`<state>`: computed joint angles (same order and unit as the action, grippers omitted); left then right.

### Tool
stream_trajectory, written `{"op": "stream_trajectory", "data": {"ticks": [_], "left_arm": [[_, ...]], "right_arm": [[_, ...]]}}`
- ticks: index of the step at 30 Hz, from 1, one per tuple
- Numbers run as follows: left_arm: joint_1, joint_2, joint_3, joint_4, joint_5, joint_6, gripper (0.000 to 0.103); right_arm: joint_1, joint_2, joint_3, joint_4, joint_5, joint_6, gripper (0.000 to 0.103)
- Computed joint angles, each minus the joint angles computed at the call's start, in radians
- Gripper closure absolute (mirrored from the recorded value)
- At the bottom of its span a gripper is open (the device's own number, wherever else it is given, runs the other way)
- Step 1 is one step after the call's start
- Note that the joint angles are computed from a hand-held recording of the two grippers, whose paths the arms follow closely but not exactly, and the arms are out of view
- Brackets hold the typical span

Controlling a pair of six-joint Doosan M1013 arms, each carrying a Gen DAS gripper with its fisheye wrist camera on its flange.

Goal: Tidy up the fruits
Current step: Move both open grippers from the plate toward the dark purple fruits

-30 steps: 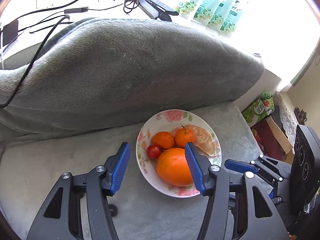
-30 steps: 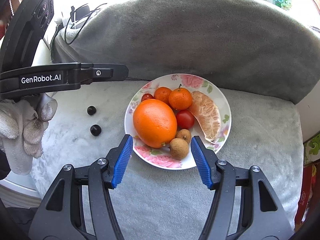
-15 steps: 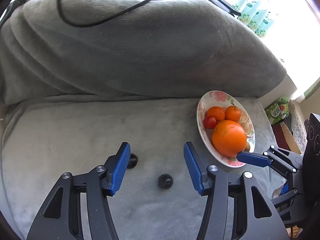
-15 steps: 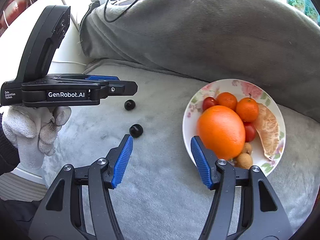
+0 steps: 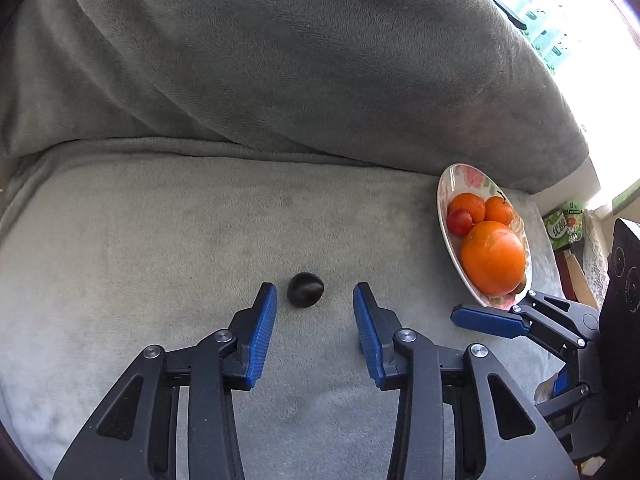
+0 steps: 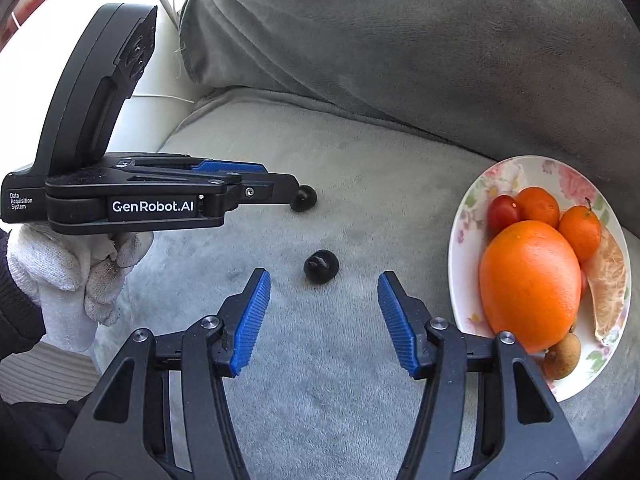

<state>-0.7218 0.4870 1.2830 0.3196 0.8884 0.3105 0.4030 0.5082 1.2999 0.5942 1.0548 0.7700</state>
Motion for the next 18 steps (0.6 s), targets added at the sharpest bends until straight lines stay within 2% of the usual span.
{"op": "stream_trajectory", "data": {"ticks": [18], "left_arm": [[0.013, -0.011, 0.039, -0.016, -0.046, -0.005, 0.066]], "right_arm": [[0.031, 0.047, -0.044, -0.043, 0.012, 0.068, 0.05]]}}
